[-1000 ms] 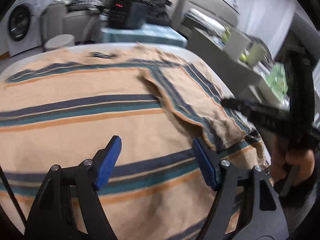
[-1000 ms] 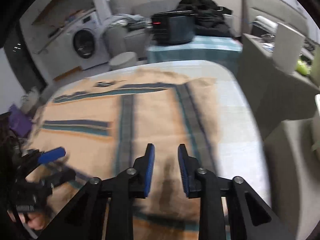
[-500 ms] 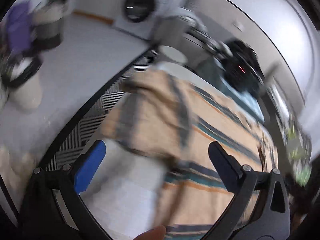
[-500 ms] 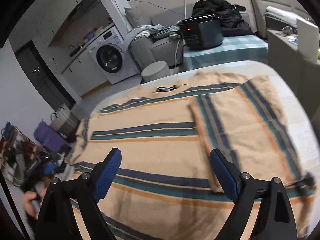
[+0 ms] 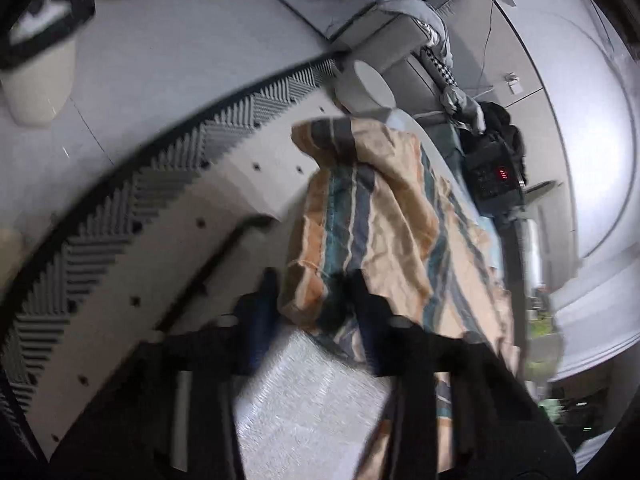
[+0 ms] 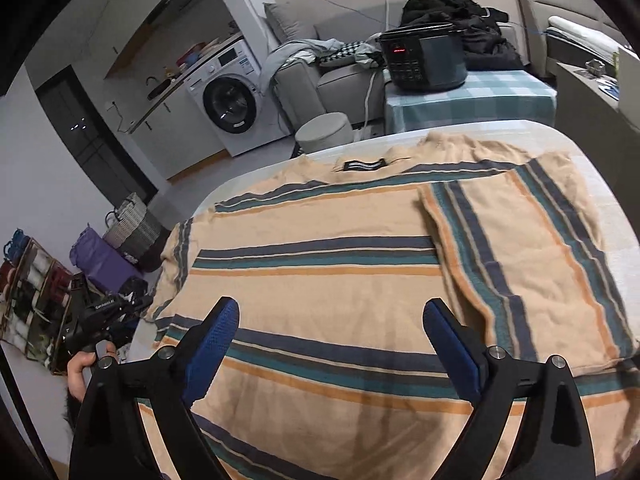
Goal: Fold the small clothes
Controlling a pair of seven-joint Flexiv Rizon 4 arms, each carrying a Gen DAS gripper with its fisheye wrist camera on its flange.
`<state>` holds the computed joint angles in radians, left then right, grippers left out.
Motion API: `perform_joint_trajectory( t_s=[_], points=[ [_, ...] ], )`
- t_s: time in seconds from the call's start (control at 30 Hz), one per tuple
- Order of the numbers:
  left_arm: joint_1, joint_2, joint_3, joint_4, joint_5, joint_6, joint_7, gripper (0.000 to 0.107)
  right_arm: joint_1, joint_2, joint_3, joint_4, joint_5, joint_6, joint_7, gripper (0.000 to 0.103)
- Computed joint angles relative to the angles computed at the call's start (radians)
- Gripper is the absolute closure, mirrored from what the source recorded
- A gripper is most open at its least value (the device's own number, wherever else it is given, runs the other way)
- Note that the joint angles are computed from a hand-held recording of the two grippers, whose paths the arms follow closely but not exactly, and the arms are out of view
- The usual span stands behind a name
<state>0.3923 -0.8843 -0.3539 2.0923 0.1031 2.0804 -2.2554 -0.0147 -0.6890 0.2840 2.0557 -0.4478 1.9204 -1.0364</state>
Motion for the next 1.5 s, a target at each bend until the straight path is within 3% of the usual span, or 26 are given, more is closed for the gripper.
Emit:
perform_joint_trajectory(
  t_s=[0.1, 0.27, 0.4, 0.5, 0.6, 0.73, 0.77, 0.83, 0.87, 0.9, 1.0, 1.13, 1.23, 1.3, 1.37, 1.5],
  points=[
    [-0.142, 0.051, 0.123, 0.007, -0.097, 0.03, 0.014, 0.101, -0.028, -0.006, 0.01, 0.004, -0.008, 0.008, 0.0, 0.008],
    [-0.343, 0.14, 0.276, 0.02, -0.232, 0.05, 0.098, 0.103, -0.055, -0.015, 0.018, 0.014, -0.019, 0.026, 0.006, 0.008],
    [-0.557, 0.19, 0.405, -0.035, -0.385, 0.025, 0.275, 0.103, -0.059, -0.012, 0.008, 0.033, -0.024, 0.061, 0.014, 0.008],
    [-0.678, 0.192, 0.44, -0.123, -0.454, -0.021, 0.434, 0.103, -0.083, -0.013, 0.016, 0.041, -0.048, 0.075, 0.032, 0.008],
    [-0.708, 0.162, 0.375, -0.234, -0.408, -0.13, 0.579, 0.102, -0.088, -0.011, 0.007, 0.049, -0.062, 0.087, 0.048, 0.008],
    [-0.634, 0.094, 0.202, -0.332, -0.335, -0.358, 0.684, 0.096, -0.099, -0.014, 0.009, 0.051, -0.085, 0.079, 0.076, 0.008],
    [-0.615, 0.083, 0.169, -0.326, -0.334, -0.37, 0.683, 0.096, -0.112, -0.015, 0.02, 0.048, -0.105, 0.059, 0.085, 0.008],
    [-0.552, 0.079, 0.089, -0.272, -0.312, -0.299, 0.671, 0.095, -0.123, -0.01, 0.034, 0.049, -0.133, 0.029, 0.082, 0.008],
    [-0.518, 0.085, 0.054, -0.236, -0.296, -0.255, 0.657, 0.09, -0.114, -0.003, 0.028, 0.055, -0.137, 0.031, 0.067, 0.008],
    [-0.5, 0.097, 0.042, -0.201, -0.287, -0.216, 0.633, 0.078, -0.093, 0.009, 0.015, 0.062, -0.13, 0.039, 0.051, 0.008],
    [-0.483, 0.117, 0.072, -0.12, -0.279, -0.076, 0.527, 0.052, -0.079, 0.022, 0.02, 0.06, -0.131, 0.044, 0.036, 0.008],
    [-0.495, 0.142, 0.173, -0.075, -0.317, -0.09, 0.452, 0.051, -0.016, 0.037, 0.006, 0.022, -0.096, 0.022, 0.041, 0.008],
    [-0.566, 0.145, 0.281, -0.08, -0.386, -0.167, 0.453, 0.051, -0.079, -0.028, 0.108, -0.048, -0.17, -0.05, 0.049, 0.009],
    [-0.542, 0.139, 0.275, -0.069, -0.384, -0.189, 0.449, 0.07, -0.142, -0.087, 0.206, -0.095, -0.211, -0.135, 0.035, 0.016],
    [-0.562, 0.131, 0.306, -0.056, -0.383, -0.166, 0.443, 0.077, -0.158, -0.122, 0.248, -0.121, -0.219, -0.215, 0.001, 0.025],
    [-0.648, 0.139, 0.395, -0.032, -0.473, -0.176, 0.458, 0.079, -0.066, -0.073, 0.125, -0.084, -0.153, -0.197, -0.019, 0.027]
  ],
)
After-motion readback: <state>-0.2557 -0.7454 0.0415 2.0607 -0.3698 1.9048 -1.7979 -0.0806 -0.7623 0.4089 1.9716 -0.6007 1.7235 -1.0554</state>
